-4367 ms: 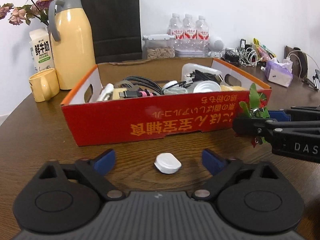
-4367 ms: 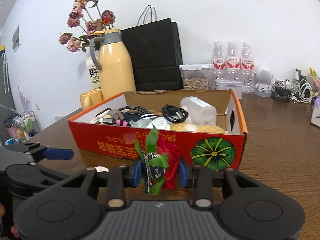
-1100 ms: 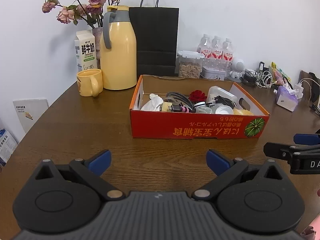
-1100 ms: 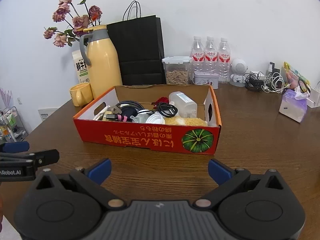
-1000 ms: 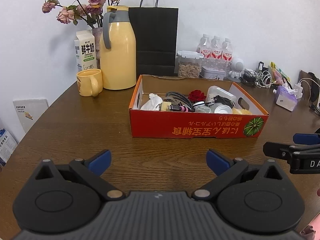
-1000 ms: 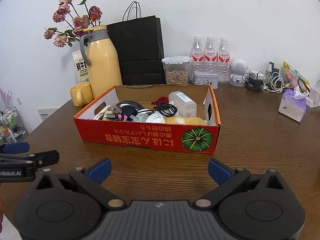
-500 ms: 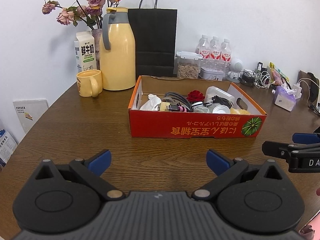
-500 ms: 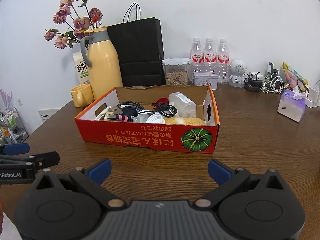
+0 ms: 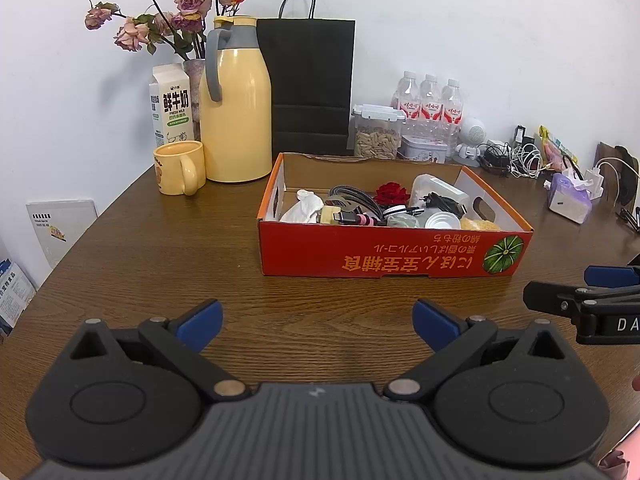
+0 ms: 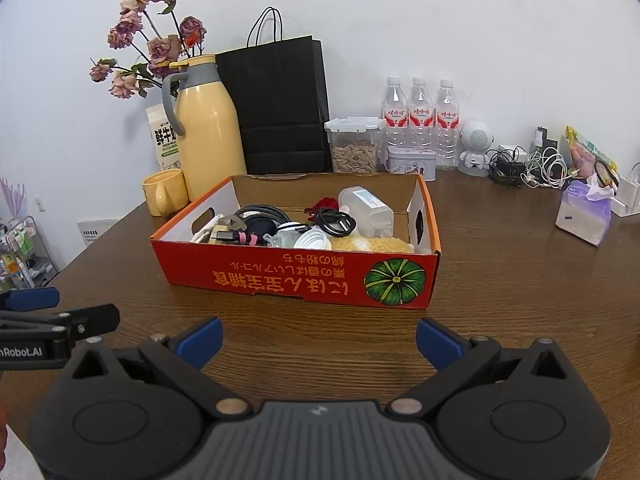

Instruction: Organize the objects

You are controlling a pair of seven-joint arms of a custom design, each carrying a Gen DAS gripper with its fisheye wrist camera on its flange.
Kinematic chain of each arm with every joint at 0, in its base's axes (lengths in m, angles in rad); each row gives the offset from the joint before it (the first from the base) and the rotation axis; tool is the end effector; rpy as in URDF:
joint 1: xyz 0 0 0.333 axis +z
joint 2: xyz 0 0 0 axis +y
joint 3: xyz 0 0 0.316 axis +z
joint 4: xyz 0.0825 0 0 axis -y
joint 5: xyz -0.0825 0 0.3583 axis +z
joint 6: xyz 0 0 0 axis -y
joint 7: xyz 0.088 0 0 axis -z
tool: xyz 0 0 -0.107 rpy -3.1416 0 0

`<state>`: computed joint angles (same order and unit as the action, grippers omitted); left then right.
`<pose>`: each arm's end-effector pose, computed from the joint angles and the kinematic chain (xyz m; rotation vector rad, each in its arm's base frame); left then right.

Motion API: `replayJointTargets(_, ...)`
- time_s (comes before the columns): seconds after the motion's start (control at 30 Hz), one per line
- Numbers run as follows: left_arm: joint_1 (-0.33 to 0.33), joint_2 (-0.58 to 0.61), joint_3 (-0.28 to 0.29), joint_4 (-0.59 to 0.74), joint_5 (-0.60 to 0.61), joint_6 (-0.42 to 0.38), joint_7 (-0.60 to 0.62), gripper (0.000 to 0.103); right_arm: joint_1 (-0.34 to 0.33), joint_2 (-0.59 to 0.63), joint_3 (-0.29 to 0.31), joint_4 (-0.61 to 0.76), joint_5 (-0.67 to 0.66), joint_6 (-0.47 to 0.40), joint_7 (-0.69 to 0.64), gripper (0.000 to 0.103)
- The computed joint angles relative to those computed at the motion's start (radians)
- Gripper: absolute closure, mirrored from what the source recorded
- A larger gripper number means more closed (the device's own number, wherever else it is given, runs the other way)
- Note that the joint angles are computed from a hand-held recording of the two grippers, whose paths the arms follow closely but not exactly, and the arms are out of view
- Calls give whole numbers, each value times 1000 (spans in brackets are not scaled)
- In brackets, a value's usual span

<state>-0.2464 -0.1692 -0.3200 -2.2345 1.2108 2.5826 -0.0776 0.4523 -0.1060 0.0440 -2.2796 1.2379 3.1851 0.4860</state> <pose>0.4163 -0.2922 0.4959 -1.7261 1.4837 -0.8369 0.4745 0.1581 0.4876 -1.7995 1.2943 -0.5727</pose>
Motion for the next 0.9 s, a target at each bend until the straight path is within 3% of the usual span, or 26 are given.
replayJointTargets(0.7,-3,-1,0,2,-3,-4,4,0,-1,-1,0,1,13,-2,-14,0)
replayJointTargets(0.9,6,-10,5,-9,5,30,-18,0,-3,-1,1,1,16,-2,-18,0)
